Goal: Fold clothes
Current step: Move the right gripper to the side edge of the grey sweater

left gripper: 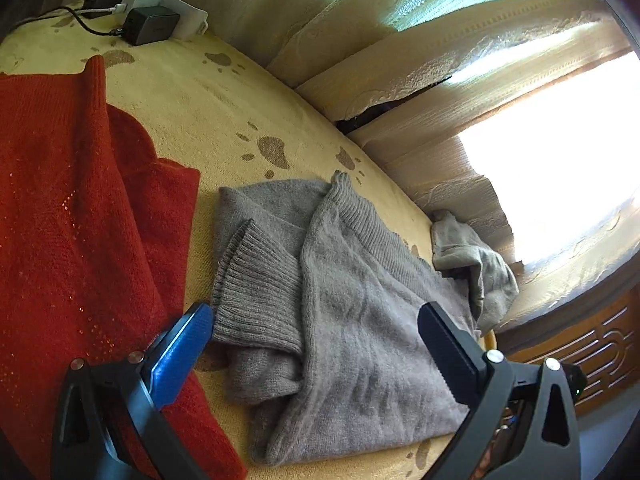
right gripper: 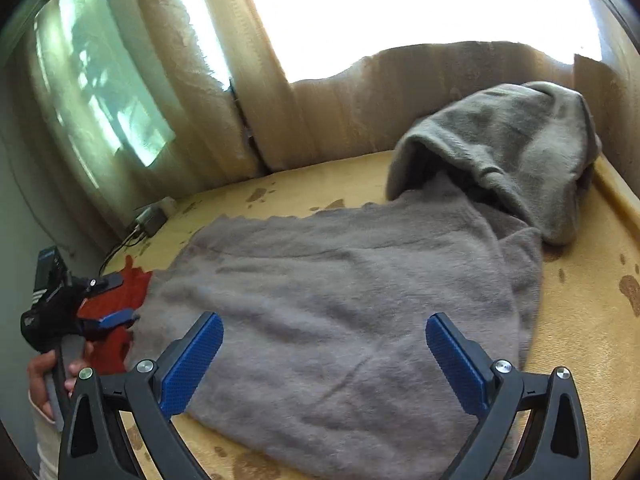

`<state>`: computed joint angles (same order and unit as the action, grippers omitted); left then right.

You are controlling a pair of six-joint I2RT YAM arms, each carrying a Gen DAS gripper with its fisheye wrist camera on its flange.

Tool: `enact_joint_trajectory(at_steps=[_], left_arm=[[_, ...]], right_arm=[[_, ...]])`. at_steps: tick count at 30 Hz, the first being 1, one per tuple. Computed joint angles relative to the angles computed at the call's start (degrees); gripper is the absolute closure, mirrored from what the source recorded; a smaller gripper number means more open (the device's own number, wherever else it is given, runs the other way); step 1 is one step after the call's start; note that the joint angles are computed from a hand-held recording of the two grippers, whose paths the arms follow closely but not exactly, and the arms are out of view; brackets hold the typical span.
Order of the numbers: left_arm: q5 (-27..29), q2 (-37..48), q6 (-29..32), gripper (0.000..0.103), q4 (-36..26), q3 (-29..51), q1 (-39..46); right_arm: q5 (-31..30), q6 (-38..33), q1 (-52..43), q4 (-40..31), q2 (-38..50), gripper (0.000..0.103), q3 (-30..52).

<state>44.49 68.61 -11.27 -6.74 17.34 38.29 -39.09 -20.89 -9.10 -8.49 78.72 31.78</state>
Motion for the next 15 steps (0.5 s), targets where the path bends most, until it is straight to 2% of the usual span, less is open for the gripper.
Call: enact_joint_trajectory(at_steps=[2, 4, 7, 9, 13, 15], left_arm=[[3.6, 0.8, 0.7, 0.0, -1.2, 0.5, 3.3], [6.1, 1.2, 1.7, 0.0, -2.3, 0.8, 6.0], [6.4, 0.6, 2.8, 0.0, -3.4, 1.0, 6.8], [5.5, 0.0, 3.4, 0.0, -4.2, 1.0, 6.1], [7.0, -0.2, 3.6, 0.0, -5.0, 0.8, 7.3], [8.7, 0.4, 4.2, 0.0, -5.7, 1.1, 9.5]], right_arm=[[2.8, -1.3, 8.8, -0.8, -7.4, 0.0, -3.3], [8.6, -0.4, 20.5, 0.7, -13.3, 0.0, -6.5], [18.0, 3.6, 37.4, 5.4, -15.3, 0.0, -9.2], [23.9, 6.9, 45.2, 9.1, -11.1, 0.0, -8.3], [26.0, 10.8, 50.2, 14.3, -1.4, 0.001, -4.4], [29.3, 10.8, 52.9, 14.8, 2.4, 0.015, -2.3]])
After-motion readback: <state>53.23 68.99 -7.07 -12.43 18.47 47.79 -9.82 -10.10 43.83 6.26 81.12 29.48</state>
